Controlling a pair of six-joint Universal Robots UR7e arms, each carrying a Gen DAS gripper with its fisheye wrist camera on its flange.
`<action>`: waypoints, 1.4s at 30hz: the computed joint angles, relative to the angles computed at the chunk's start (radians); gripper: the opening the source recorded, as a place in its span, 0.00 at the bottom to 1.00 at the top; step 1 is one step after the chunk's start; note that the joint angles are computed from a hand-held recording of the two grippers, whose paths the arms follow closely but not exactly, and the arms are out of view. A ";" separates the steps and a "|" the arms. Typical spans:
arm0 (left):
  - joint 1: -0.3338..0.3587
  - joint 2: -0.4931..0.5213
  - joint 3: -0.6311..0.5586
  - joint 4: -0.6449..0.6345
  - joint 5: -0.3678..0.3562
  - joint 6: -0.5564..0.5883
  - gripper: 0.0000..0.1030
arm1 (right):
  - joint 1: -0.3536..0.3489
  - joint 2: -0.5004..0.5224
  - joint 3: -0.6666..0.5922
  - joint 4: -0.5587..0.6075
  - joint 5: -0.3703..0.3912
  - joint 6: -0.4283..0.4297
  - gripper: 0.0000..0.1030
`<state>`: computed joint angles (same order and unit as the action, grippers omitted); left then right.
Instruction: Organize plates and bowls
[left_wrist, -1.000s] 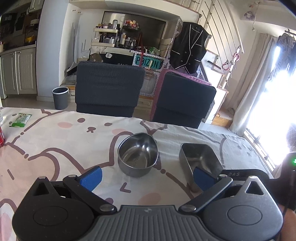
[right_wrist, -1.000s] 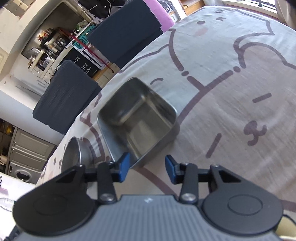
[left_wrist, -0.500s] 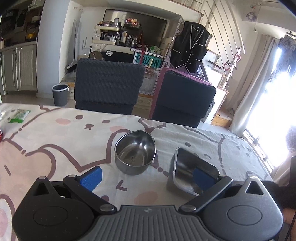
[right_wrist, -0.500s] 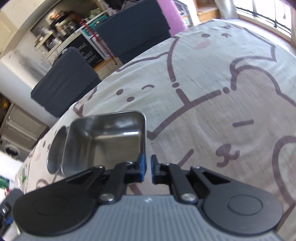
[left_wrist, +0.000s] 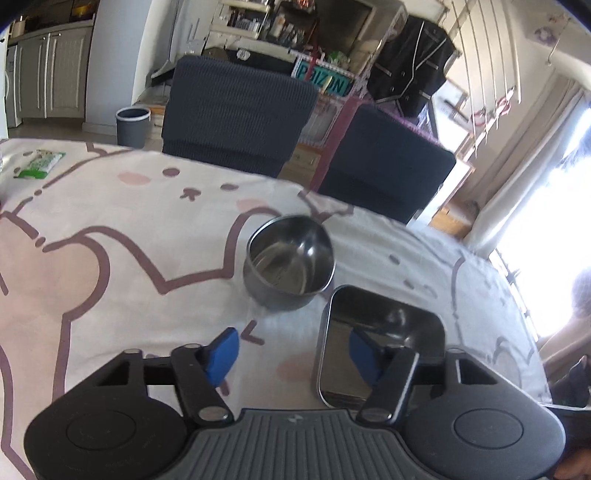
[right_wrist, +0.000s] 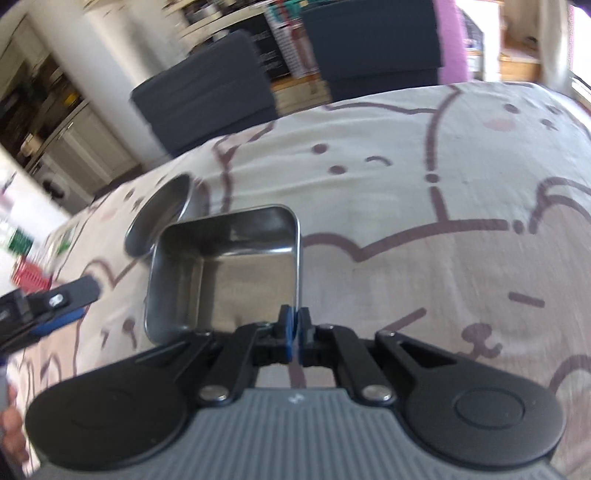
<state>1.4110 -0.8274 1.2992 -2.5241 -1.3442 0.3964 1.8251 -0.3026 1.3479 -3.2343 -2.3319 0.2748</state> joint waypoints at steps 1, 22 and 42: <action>0.000 0.002 -0.004 0.015 0.006 -0.005 0.56 | -0.001 -0.007 0.009 0.008 0.016 -0.011 0.03; -0.009 0.044 -0.031 0.103 0.033 -0.014 0.22 | -0.001 0.012 0.000 -0.078 0.012 0.019 0.14; -0.017 0.011 -0.013 0.073 0.009 0.037 0.04 | 0.028 0.049 -0.083 0.001 -0.047 -0.016 0.04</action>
<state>1.3936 -0.8165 1.2865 -2.4516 -1.3348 0.4337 1.8529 -0.2533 1.2649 -3.2331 -2.3787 0.2590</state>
